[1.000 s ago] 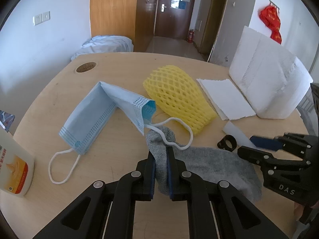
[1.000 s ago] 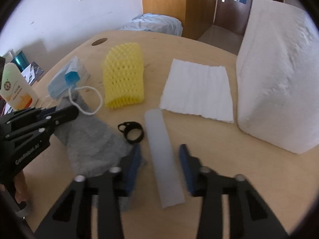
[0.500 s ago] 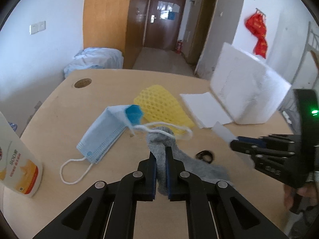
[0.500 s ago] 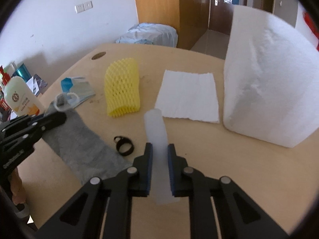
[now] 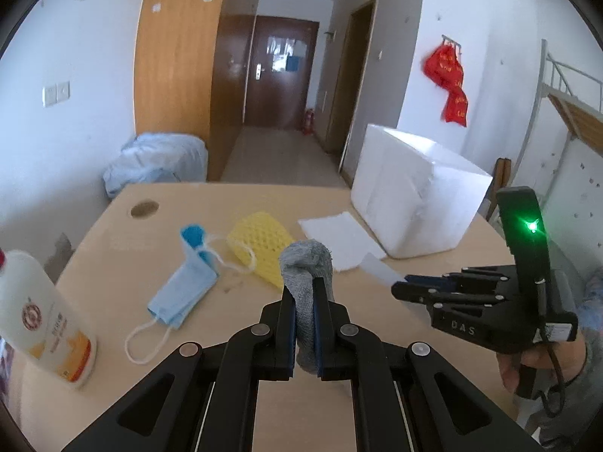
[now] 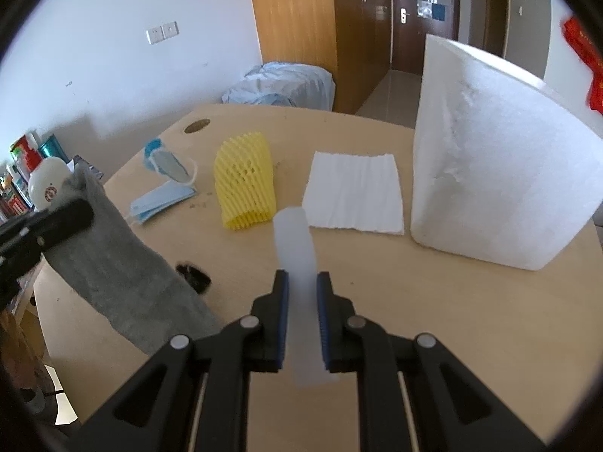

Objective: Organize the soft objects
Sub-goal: 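Lift the grey sock with the left tool toward the white foam box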

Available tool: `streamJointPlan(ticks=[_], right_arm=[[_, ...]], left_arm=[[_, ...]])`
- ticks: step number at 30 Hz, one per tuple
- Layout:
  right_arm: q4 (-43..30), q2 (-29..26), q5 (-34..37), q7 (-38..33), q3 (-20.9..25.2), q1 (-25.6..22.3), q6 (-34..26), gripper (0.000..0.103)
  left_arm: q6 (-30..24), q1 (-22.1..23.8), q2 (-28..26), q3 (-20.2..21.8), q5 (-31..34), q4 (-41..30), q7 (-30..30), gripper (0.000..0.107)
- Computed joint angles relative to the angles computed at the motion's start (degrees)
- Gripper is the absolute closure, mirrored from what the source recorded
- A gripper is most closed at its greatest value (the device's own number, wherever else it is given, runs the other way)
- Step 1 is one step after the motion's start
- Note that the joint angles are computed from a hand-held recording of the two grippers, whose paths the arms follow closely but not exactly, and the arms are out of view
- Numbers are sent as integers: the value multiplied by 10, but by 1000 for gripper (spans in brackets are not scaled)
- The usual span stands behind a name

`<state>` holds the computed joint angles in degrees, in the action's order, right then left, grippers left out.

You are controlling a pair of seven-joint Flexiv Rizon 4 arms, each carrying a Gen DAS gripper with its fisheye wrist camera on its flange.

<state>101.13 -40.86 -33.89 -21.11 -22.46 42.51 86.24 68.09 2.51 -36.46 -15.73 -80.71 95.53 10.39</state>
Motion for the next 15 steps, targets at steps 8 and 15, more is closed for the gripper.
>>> streamJointPlan(ticks=[8,15], right_arm=[[55,16,13,23,-99,82,48,85],[71,14,64,-2,-138,125,65,85]], left_arm=[[-6,-13,26,8,-41,15,42,99],[12,-33,24,21,-35,12,61,99]])
